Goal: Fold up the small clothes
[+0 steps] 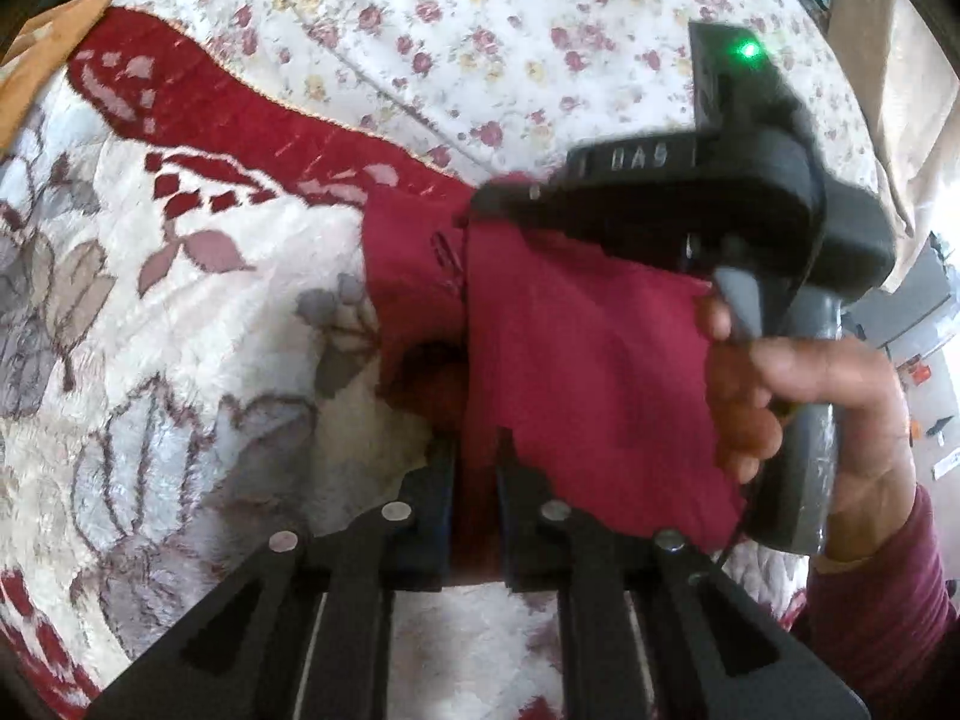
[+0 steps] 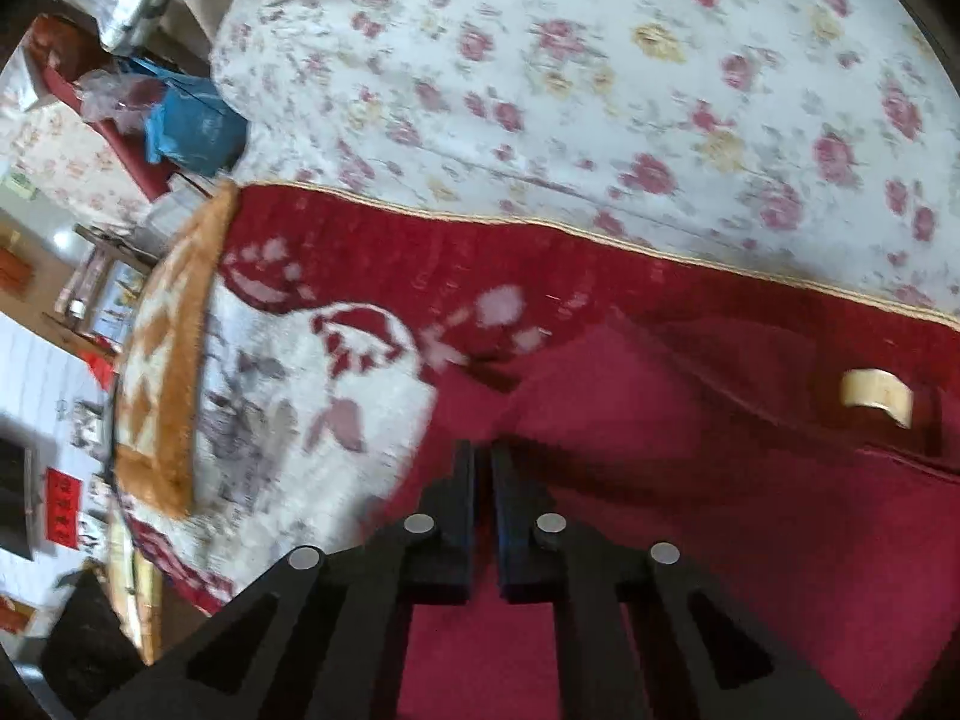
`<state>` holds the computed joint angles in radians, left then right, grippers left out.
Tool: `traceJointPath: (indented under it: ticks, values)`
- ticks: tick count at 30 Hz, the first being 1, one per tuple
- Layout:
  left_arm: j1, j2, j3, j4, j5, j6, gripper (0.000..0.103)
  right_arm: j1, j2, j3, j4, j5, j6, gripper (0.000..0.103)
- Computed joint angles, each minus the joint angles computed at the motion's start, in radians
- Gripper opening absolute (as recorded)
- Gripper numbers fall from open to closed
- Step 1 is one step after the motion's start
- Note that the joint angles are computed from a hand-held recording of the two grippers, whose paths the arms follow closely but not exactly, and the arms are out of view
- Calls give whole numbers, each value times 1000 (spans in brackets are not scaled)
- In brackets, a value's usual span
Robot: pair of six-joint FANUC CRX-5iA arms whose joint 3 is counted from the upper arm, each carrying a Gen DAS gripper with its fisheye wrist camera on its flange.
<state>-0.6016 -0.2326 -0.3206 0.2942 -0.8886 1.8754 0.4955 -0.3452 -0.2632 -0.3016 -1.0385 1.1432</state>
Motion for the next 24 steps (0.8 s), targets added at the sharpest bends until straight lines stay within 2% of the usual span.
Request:
traceJointPath:
  ticks: [4,6,8,9,10,11,12,13,15,16,18,19,21,22,24]
  values:
    - [-24,40,53,-71,-58,34,14,34,33,-14,26,5,5,7]
    - [-34,54,77,-112,-76,70,25,52,11,-44,50,18,-5,8]
    - [-41,47,92,-146,-68,118,32,27,-47,-58,18,-5,13,24]
    - [-43,40,95,-163,-63,133,37,11,-93,-73,11,-19,14,48]
    - [-53,34,112,-207,-59,169,41,18,-157,-109,56,-16,-20,65]
    - [-68,27,130,-263,-52,217,49,46,-239,-162,152,-11,-81,69]
    - [-76,24,140,-295,-46,245,58,67,-288,-195,231,-22,-127,70]
    - [-88,24,154,-338,-40,287,62,90,-342,-234,339,-58,-188,70]
    - [-93,31,165,-361,-30,321,65,88,-410,-283,483,-137,-274,70]
    - [-91,42,169,-354,-25,321,65,43,-432,-298,510,-170,-287,70]
    - [-101,76,195,-365,-42,330,66,-98,-426,-305,498,-201,-254,69]
    - [-111,106,219,-382,-58,340,66,-158,-417,-320,507,-196,-248,66]
    - [-125,165,272,-415,-109,358,66,-274,-381,-333,482,-158,-210,56]
    - [-131,198,300,-427,-143,368,66,-353,-346,-327,426,-127,-171,52]
    - [-127,232,314,-421,-166,378,73,-407,-322,-335,383,-64,-140,52]
